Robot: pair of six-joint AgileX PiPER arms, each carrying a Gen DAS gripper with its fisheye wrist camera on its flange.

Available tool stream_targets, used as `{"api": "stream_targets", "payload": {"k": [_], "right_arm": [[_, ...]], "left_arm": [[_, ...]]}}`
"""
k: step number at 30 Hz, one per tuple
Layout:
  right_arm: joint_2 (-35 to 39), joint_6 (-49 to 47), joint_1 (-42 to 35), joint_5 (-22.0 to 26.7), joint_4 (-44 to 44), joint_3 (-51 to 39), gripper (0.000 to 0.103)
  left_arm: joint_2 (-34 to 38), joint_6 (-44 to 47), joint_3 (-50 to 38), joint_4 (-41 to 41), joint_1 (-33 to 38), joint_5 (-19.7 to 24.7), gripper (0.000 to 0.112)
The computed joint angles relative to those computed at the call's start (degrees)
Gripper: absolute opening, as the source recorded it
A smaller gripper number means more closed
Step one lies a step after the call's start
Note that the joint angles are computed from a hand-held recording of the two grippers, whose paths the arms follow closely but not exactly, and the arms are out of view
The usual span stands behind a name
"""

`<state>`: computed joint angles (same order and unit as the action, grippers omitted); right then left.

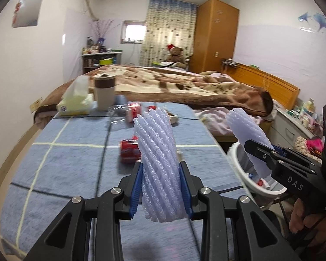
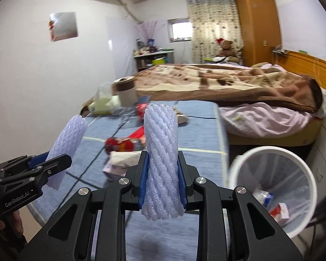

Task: Collect trash
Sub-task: 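Carry both foam sleeves with both tools over the wastebasket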

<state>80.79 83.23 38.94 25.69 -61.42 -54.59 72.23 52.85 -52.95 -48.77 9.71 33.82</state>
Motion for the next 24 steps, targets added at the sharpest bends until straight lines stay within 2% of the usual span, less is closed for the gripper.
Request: {"api": "stream_targets", "payload": {"k": [5,15,24], "right_arm": [[-3.4,3.9,-1.7,3.0,-3.0,3.5,0.025],[-8.7,6.5,-6.7,6.1,-3.6,8.6,0.025],[-12.8,4.8,-14.1,4.4,-0.8,12.4,0.025]], "left_arm": [[1.7,-3.0,-2.0,1.4,-7.4,-2.1,0.033],[7.5,-5.6,-7.5,2.5,-21.0,-4.7,0.033],[13.3,-12.7,-13.2,9.2,-31.8,-7.3,0.033]]}}
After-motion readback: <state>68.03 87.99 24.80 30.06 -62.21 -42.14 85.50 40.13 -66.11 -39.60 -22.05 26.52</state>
